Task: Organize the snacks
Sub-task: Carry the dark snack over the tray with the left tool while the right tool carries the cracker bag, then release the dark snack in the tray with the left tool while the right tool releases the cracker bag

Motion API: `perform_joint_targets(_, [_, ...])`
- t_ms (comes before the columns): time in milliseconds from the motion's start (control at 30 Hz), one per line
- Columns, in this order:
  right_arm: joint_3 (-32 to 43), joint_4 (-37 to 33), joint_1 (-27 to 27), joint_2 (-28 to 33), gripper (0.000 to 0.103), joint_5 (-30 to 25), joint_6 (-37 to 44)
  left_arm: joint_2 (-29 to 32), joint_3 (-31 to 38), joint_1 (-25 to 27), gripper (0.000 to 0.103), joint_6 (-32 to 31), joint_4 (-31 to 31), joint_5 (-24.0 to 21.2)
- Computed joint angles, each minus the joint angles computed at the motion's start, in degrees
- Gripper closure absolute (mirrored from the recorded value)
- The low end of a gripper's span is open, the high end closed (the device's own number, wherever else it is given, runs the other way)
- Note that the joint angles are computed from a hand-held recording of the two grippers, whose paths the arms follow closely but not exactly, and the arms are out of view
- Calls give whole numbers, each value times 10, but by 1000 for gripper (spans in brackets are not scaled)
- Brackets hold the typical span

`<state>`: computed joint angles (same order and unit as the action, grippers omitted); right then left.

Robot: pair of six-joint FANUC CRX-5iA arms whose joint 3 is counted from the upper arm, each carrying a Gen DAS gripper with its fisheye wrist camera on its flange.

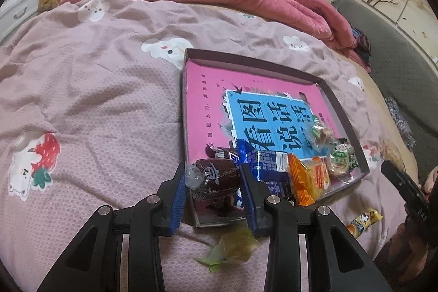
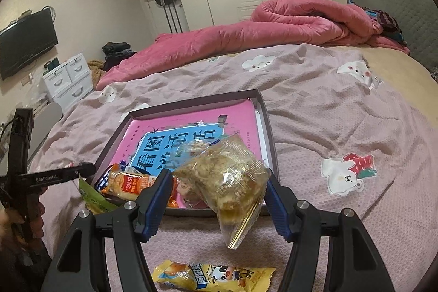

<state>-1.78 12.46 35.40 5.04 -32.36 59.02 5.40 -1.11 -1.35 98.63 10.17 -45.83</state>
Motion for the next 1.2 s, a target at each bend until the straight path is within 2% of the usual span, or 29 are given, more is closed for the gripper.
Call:
perform_joint_targets(367, [10, 19, -11, 17, 38, -10, -36, 0, 5, -5, 65, 1, -15, -2])
perform_joint_targets(500, [20, 11, -12, 26, 37, -19, -26, 1, 8, -9, 65, -2, -21, -3])
perform_joint_targets(1200, [54, -25, -12, 57, 37, -36, 14, 13, -5, -3, 65, -32, 32, 0])
